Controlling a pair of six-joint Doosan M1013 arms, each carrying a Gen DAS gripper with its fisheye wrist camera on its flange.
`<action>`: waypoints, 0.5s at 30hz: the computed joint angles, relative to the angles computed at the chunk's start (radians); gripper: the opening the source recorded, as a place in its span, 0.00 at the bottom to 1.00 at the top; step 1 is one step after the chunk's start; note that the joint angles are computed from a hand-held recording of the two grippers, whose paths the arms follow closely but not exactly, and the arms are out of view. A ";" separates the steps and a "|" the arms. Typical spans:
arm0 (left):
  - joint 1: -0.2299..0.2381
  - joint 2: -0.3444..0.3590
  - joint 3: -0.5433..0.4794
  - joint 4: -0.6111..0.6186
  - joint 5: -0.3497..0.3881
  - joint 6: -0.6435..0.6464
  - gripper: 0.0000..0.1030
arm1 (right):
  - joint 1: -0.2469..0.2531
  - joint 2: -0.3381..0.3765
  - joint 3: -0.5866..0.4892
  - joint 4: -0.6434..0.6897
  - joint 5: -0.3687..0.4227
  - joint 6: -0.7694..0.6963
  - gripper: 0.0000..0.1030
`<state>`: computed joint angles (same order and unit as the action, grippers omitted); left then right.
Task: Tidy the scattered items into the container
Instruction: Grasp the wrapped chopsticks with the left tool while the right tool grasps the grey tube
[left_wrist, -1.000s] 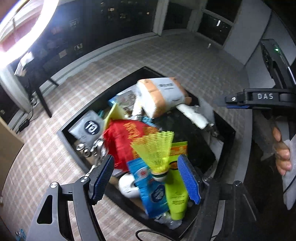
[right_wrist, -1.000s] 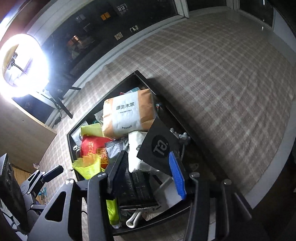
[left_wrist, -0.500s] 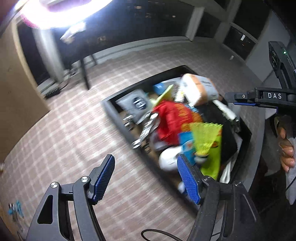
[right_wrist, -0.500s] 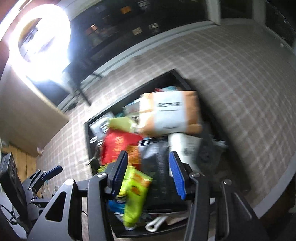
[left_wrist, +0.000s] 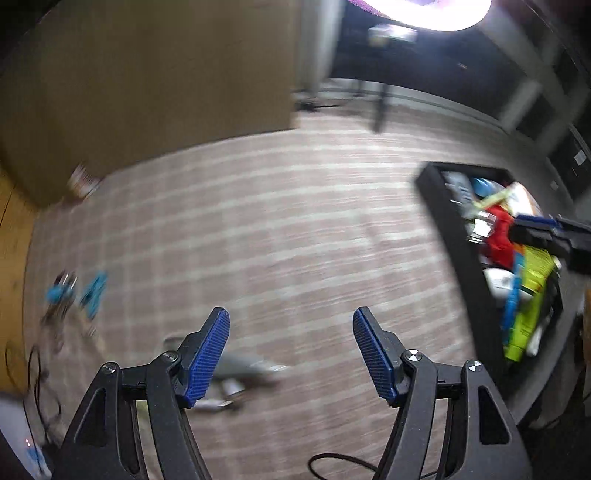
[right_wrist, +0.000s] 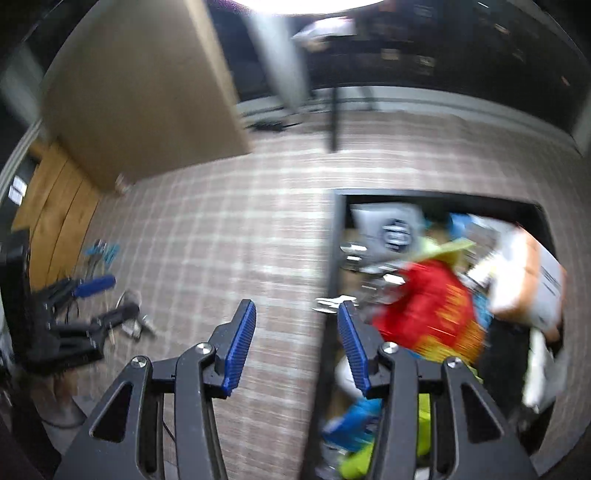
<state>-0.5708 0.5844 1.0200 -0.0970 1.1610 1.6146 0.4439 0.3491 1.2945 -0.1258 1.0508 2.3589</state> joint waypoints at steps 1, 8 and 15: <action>0.013 -0.003 0.009 0.008 0.001 -0.024 0.62 | 0.006 0.021 -0.026 0.012 0.008 -0.038 0.44; 0.076 0.000 0.038 0.080 0.044 -0.158 0.58 | 0.057 0.161 -0.214 0.094 0.081 -0.296 0.44; 0.130 0.030 0.036 0.063 0.102 -0.254 0.54 | 0.098 0.308 -0.421 0.169 0.211 -0.526 0.43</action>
<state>-0.4404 0.6139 1.0559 -0.0340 1.2630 1.3603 0.5418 0.6574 0.8739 0.0429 1.2621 1.8328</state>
